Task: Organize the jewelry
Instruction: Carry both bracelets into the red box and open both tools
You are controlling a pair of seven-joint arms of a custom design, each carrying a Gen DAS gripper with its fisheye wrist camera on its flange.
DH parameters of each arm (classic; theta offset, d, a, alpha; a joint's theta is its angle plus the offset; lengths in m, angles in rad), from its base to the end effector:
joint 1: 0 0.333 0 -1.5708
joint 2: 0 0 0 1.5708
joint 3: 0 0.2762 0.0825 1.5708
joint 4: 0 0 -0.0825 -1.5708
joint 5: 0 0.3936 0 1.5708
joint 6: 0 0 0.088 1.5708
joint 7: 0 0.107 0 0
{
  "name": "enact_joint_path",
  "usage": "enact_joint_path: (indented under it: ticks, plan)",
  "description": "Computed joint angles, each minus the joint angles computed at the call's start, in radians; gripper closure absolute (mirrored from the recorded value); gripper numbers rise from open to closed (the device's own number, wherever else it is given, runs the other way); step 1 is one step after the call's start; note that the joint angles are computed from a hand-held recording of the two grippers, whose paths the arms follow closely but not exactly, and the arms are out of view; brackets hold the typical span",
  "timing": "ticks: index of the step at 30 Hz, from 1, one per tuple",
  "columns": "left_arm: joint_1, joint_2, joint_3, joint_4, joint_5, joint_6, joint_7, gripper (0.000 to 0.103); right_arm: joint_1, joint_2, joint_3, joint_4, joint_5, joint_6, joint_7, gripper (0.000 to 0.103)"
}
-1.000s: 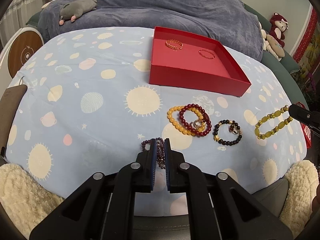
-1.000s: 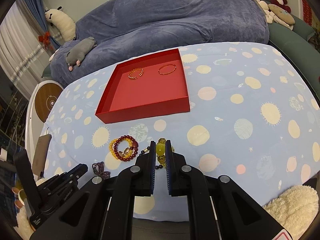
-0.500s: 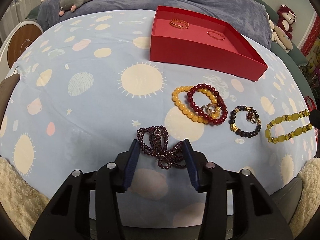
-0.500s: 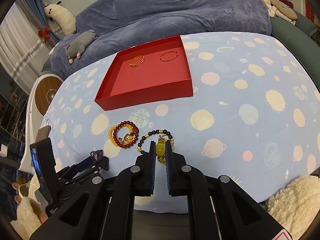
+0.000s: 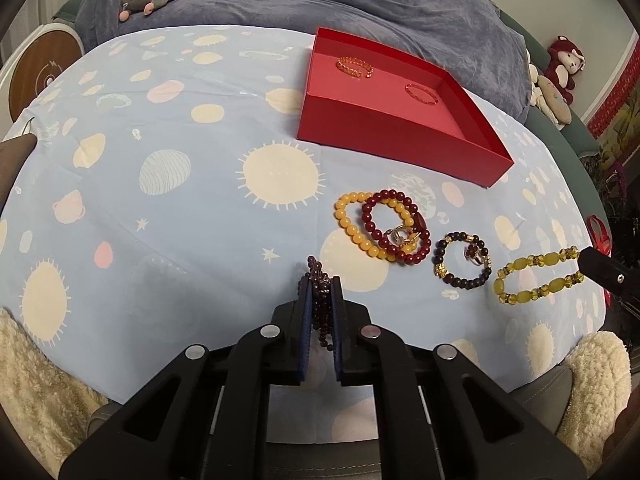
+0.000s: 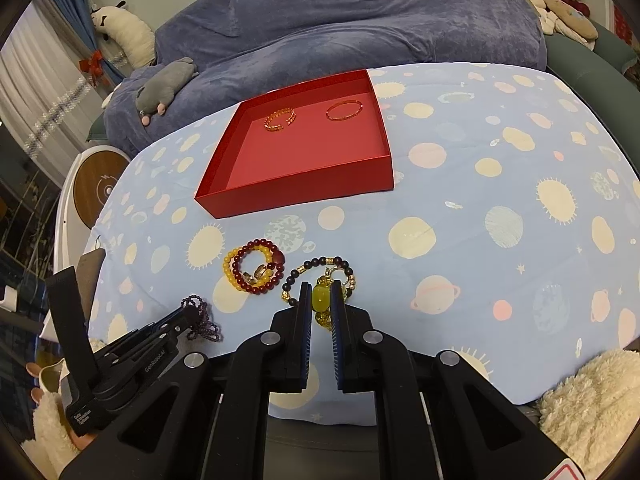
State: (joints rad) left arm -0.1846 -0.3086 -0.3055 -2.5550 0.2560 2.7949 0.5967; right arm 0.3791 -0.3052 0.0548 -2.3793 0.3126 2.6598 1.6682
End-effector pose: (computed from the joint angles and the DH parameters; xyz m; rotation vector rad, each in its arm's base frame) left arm 0.4226 -0.2368 0.3850 -2.2021 1.7021 -0.7243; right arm 0.4680 0.2081 0.4618 -1.8816 1.6939 -0.1451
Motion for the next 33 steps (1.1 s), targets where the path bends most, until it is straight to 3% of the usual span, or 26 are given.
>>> enact_joint_path:
  ticks: [8,14,24,33]
  plan:
    - [0.003,-0.040,0.012,0.053,-0.004,-0.033,0.051,0.095,0.000,0.009,-0.009,0.046,0.006,0.002,-0.028,0.094]
    - [0.020,0.054,0.035,0.218,0.005,-0.039,0.146,0.095,0.000,0.127,-0.025,0.218,0.062,-0.009,-0.116,0.094]
    - [0.018,0.409,0.102,0.663,0.047,-0.065,0.283,0.095,-0.071,0.532,0.035,0.741,0.025,-0.056,-0.158,0.094]
    - [0.015,0.733,0.128,1.002,-0.127,-0.119,0.469,0.094,-0.149,0.956,0.120,1.239,0.143,-0.231,-0.136,0.094]
